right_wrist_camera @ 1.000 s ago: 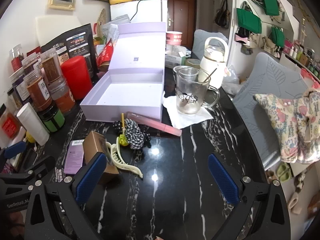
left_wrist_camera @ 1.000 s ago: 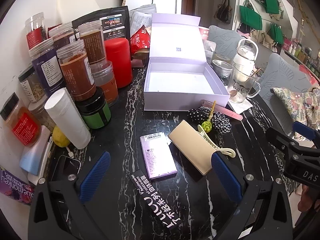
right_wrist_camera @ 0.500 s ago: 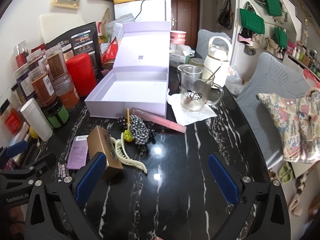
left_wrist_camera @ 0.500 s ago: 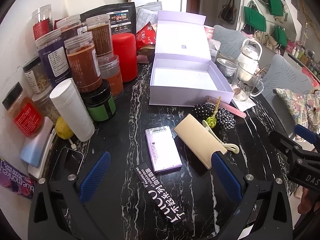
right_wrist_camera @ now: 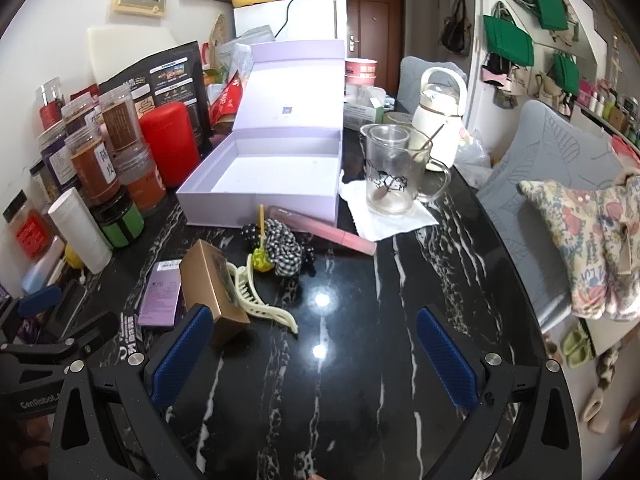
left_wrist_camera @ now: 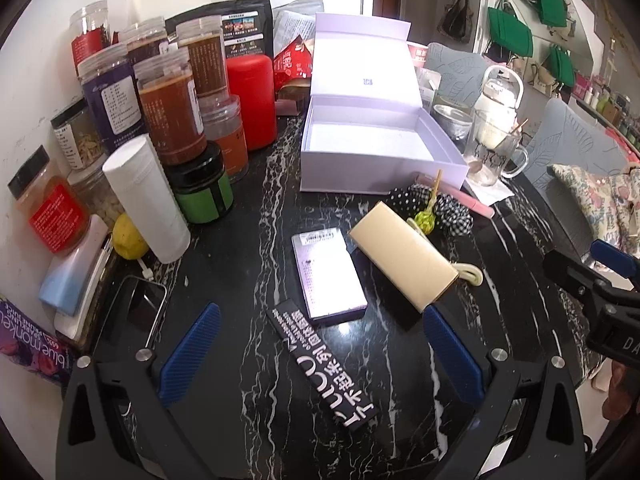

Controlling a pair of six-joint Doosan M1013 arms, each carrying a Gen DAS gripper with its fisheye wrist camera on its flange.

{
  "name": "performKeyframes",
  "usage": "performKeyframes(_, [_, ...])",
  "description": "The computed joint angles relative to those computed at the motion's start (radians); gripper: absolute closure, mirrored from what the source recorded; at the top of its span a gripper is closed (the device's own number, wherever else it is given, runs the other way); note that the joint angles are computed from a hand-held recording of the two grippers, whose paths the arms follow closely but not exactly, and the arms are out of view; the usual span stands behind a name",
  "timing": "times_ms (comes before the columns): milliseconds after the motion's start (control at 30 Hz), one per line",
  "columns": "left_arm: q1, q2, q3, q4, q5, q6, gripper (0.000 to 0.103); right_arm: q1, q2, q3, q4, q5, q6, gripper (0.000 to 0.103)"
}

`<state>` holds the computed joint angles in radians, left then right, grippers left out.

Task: Organize rigid objects
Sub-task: 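Grasp the black Fulcu lipstick box with the left gripper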

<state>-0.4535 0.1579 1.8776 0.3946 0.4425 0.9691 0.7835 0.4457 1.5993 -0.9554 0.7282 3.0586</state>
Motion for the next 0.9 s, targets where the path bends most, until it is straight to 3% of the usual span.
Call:
performKeyframes(100, [0.006,0.001,0.009,-0.06,-0.006,0.048,0.0,0.0,-0.004,0.017,-0.005,-0.03,0.002,0.0])
performKeyframes(233, [-0.004,0.002,0.022,0.009,0.001,-0.016,0.0,0.002,-0.004,0.034,-0.006,-0.067,0.0,0.0])
performKeyframes(500, [0.002,0.041,0.025,-0.077,0.042,0.079,0.003,-0.001,0.014,0.041,0.05,-0.116,-0.058,0.0])
performKeyframes(700, [0.025,0.064,0.026,-0.224,0.047,0.224,0.023,-0.011,0.03,0.038,0.113,-0.146,-0.115,0.0])
performKeyframes(767, [0.029,0.057,0.039,-0.228,0.01,0.231,0.037,-0.014,0.038,0.032,0.132,-0.151,-0.136,0.0])
performKeyframes(833, [0.037,0.052,0.048,-0.258,-0.02,0.291,0.063,-0.016,0.042,0.027,0.137,-0.155,-0.149,0.0])
performKeyframes(900, [0.045,0.05,0.051,-0.245,-0.028,0.302,0.072,-0.017,0.045,0.025,0.133,-0.166,-0.15,0.0])
